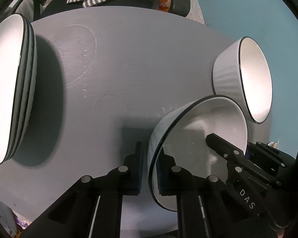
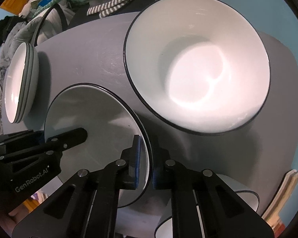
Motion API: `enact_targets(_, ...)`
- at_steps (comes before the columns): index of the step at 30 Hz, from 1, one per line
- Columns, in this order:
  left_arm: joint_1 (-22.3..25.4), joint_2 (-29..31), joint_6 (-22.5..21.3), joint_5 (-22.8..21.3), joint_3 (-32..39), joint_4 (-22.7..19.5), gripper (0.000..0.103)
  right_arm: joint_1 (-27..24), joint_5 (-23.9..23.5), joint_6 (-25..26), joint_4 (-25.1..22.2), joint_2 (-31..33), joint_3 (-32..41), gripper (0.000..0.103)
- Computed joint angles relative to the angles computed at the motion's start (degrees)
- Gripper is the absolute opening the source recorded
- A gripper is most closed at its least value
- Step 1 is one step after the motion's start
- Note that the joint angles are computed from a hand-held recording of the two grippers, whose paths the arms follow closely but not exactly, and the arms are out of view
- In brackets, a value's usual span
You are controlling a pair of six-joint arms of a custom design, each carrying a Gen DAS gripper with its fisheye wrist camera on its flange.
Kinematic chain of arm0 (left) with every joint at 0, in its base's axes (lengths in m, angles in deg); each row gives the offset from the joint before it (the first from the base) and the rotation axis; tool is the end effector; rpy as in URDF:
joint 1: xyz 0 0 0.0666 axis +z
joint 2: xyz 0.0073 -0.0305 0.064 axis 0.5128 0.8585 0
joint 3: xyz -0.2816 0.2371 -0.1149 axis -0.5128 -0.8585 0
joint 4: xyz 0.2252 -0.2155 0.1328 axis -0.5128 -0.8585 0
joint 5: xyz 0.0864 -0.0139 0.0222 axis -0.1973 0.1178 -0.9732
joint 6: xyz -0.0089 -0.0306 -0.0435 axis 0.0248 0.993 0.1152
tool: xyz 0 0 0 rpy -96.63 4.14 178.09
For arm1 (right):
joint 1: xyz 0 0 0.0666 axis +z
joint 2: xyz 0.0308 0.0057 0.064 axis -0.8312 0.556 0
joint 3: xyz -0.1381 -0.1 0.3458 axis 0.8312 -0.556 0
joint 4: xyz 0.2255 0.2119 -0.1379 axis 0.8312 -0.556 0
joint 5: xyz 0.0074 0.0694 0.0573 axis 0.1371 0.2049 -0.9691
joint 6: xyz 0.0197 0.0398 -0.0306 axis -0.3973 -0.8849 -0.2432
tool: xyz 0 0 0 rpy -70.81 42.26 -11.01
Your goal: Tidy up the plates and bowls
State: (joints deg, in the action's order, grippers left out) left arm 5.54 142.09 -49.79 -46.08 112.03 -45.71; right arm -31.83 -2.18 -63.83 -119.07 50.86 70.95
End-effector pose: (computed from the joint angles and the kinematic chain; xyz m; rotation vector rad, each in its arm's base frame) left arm 0.5106 -0.2514 0.2986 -0.0246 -3.0354 0.3445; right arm 0.4795 0.2247 0.3385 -0.1316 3.1106 0.3441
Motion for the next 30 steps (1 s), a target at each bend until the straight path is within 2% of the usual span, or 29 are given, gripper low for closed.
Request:
enact_targets(11,-0.86,-2.39,-0.58,-2.03,-3.05,0.91,0.009,0.0,-1.34,-2.17,0.55,0.01,-0.39,0.007)
enact_targets(15,-0.93,-1.46,-0.88,-2.34,-2.08,0.75,0.009,0.21,-2.06,-2.08,0.21,-0.12,-0.4,0.007)
enact_targets(25,-1.12,0.95,-2.41,-2.21,4.11,-4.74,0.009,0.27,-2.5,-1.74,-4.69,0.58,3.8,0.007)
enact_targets(30,-1.38,2.98,-2.95,-2.2,9.44,-7.6,0.009,0.41,-1.88,-1.5,-7.15,0.96,6.91,0.007)
